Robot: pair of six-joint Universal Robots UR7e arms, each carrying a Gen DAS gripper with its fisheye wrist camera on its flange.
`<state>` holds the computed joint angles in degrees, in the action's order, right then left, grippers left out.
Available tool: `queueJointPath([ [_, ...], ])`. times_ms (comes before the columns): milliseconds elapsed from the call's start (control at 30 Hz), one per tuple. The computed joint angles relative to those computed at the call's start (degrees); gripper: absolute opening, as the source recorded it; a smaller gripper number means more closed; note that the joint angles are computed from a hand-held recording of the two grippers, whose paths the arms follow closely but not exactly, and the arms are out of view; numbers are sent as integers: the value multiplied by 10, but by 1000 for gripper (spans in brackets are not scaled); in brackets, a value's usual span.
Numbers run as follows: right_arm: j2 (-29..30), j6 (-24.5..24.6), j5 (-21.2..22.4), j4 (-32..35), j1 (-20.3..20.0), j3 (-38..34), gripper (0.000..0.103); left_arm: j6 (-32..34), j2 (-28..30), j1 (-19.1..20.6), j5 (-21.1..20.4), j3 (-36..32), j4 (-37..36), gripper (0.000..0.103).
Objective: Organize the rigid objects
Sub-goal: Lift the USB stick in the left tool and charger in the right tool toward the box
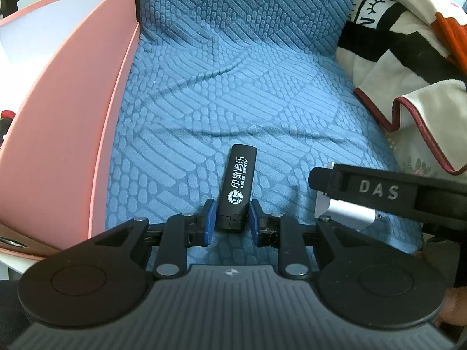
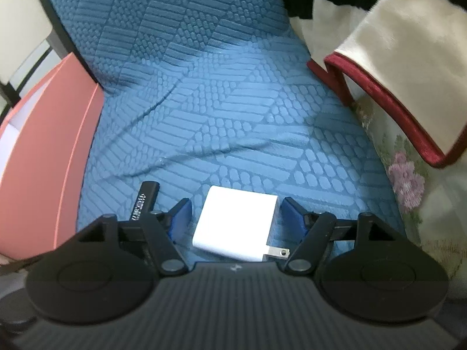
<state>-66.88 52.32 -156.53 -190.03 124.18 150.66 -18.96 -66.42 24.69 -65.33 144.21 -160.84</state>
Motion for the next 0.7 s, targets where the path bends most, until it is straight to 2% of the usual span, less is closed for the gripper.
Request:
queueJointPath([
  [33, 5, -8, -3, -1, -1, -3, 71, -1, 0, 1, 0, 0, 0, 29],
  [133, 6, 1, -18, 23, -1, -9, 62, -2, 1, 1, 1, -1, -1, 30],
  [267, 2, 2, -19, 7, -1, -3, 61, 3, 3, 0, 5, 0, -9, 42],
  [367, -2, 10, -27, 0, 2, 0, 61, 12, 8, 1, 5, 0, -22, 42],
  [700, -2, -6, -11, -35, -10, 5, 61, 52, 45, -5, 29, 1, -70, 42],
])
